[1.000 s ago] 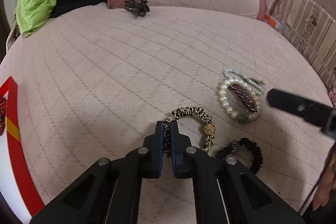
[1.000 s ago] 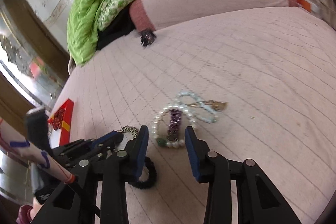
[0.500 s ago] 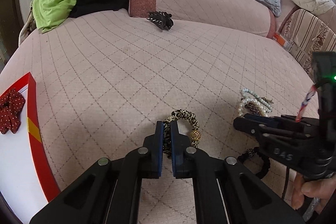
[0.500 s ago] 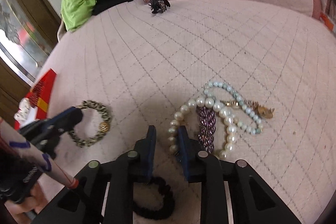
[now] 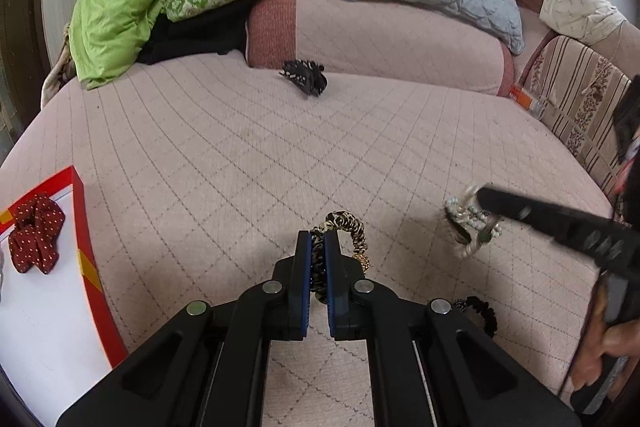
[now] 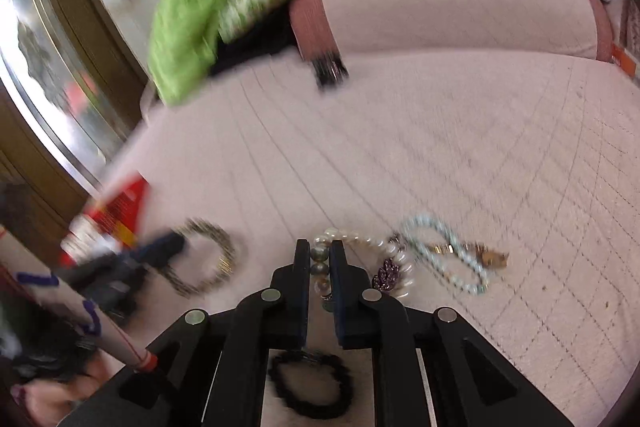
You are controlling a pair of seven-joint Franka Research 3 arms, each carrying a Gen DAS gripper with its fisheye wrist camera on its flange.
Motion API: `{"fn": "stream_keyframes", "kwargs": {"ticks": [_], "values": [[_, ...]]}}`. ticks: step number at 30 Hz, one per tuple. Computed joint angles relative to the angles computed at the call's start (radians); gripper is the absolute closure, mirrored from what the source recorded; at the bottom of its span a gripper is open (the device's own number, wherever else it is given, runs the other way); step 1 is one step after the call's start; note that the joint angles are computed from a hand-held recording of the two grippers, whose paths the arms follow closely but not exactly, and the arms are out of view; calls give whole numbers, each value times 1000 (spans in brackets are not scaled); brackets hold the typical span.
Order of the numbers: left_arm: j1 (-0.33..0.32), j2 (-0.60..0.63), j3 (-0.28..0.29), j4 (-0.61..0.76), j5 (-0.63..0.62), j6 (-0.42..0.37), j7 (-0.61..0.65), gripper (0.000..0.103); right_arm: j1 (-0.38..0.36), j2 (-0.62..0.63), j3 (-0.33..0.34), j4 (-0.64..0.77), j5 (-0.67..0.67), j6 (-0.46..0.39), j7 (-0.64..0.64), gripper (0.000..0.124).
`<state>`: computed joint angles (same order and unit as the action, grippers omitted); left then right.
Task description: Organize jewelry
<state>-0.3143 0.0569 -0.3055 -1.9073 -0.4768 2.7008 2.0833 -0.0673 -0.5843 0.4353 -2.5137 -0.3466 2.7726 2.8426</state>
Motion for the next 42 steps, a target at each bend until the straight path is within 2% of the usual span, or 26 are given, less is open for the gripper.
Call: {"fn": "stream_keyframes", "kwargs": {"ticks": [2,6,10,23,42], "values": [[0,-4,0,-5,0,18,1,97,-36,-46,18,-39,-15,100,44,114],[-1,-3,0,-5,2,29,0,97,-98,-84,82,-44,1,145,50,114],[-2,-4,-1,-6,10,32,-3,97,-114,-88,110,-42,39,157,33,114],[-6,-16,3,-18,32,54,-20,97,-125,-59,137,-29,115,187,-42,114],[10,-69,50,-56,-53,75,28,97,-179,28,222,74,70,200,-34,114]]}}
